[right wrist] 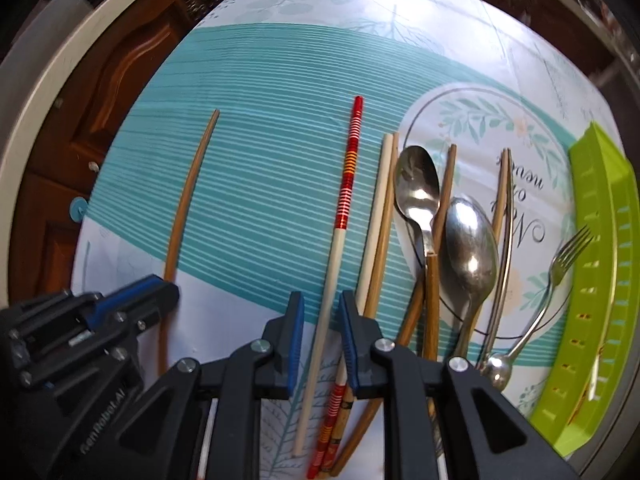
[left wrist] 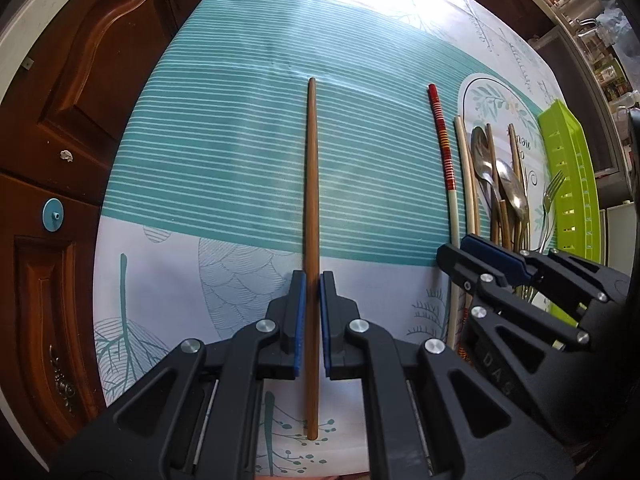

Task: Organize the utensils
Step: 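Carry both chopsticks over the green tray and lower them in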

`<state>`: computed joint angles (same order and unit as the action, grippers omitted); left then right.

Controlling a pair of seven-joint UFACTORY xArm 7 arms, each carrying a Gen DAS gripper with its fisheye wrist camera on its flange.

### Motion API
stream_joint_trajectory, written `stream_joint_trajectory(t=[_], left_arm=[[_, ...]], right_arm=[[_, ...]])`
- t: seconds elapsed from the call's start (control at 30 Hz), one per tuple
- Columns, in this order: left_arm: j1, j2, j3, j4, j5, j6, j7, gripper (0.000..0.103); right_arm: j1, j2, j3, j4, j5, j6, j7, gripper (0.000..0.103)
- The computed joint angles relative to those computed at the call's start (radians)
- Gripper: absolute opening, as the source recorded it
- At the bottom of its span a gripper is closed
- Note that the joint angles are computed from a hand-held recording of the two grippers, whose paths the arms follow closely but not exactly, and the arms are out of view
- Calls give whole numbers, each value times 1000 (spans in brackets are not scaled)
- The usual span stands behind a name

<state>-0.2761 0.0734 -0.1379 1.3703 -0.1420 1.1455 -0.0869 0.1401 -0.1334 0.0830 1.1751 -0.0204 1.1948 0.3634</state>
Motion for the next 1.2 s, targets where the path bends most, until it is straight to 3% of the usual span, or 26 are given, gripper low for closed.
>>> stream_joint_trajectory(t=[0.1, 0.37, 0.63, 0.9, 1.2], left_arm=[[-3, -3, -1, -3, 12, 2, -5, 5], [-19, -17, -13, 5, -2, 11, -11, 5], [-66, -7, -46, 100, -67, 57, -13, 5], [-200, 129, -111, 339, -64, 87, -87, 5], [-421, 463, -121, 814, -3, 187, -234, 5]], right_arm=[[4, -2, 3, -6, 0, -8, 6, 6], [-34, -101, -68, -99, 232, -64, -75, 5], [-96, -278, -128, -194, 308, -57, -114, 5], [-212, -430, -217, -240, 242, 12, -151, 5], [-367, -478, -302, -255, 107, 76, -241, 5]])
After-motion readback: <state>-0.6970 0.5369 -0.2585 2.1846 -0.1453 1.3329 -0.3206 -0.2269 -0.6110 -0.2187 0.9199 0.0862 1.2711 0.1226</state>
